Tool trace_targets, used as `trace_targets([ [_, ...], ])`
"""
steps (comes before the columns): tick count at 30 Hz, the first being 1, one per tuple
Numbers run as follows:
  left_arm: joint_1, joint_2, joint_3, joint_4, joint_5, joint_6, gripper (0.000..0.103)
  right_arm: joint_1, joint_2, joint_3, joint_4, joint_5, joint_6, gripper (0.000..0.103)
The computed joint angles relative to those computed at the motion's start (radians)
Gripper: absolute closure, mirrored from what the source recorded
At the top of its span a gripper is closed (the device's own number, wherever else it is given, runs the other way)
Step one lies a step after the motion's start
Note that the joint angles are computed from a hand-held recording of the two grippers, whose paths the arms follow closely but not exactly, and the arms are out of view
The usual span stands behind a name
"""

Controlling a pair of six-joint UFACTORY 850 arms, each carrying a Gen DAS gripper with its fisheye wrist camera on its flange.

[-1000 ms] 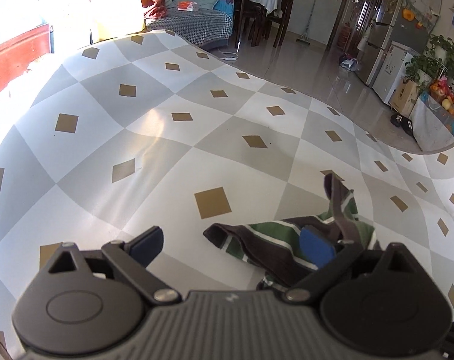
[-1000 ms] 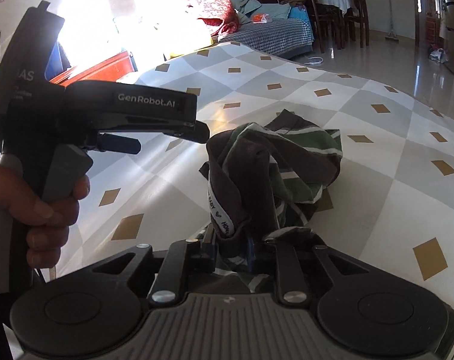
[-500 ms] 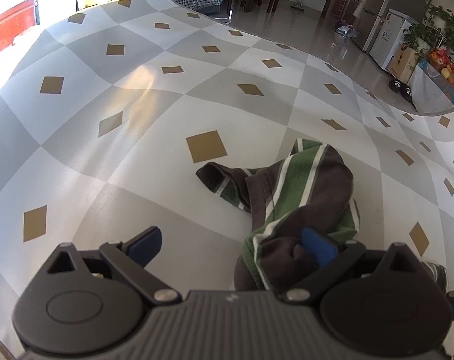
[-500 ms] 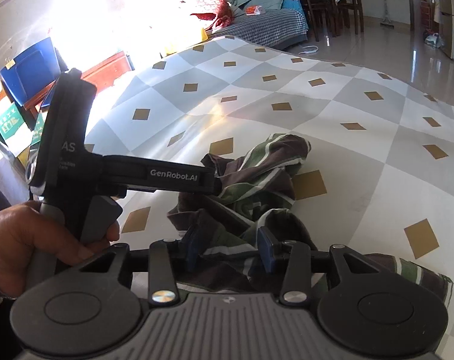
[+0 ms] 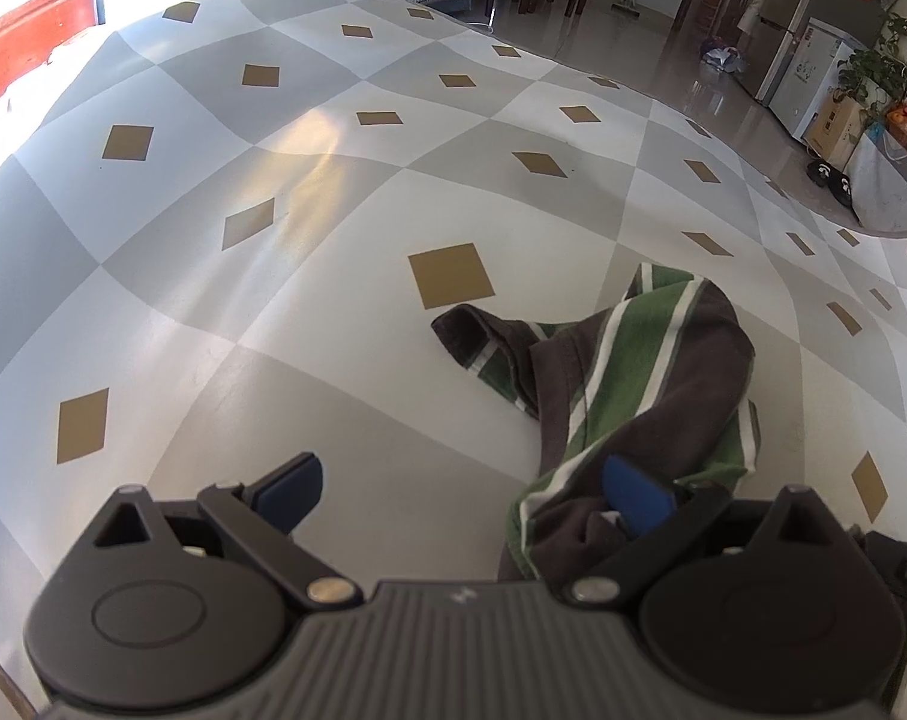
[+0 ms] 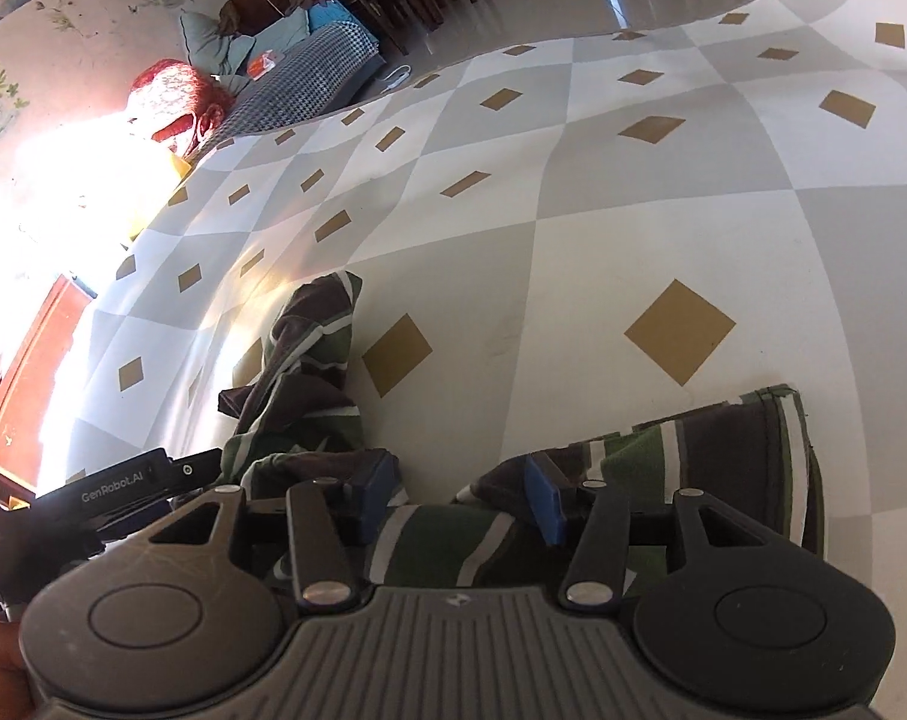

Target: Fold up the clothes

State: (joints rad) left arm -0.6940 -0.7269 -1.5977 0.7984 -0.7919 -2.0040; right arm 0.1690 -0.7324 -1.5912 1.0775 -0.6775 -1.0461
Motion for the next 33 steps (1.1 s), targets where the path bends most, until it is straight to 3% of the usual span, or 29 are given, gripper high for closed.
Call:
trace_targets([
  [10,0.008,-0.009,0.0,-0.044,0.004,0.021,0.002,-0.011,-0.019,-0.022,-0.09,-0.097,0.138,0.053],
  [20,0.004,-0.012,0.01,-0.064,-0.021,0.015,0.001,-0.021,0.041,0.03,-0.11,-0.269,0.012,0.053],
  [33,-0.019,0.027,0.05,-0.04,-0.027,-0.071,0.001,-0.004,0.187,0.215,-0.119,-0.268,-0.146,0.053],
])
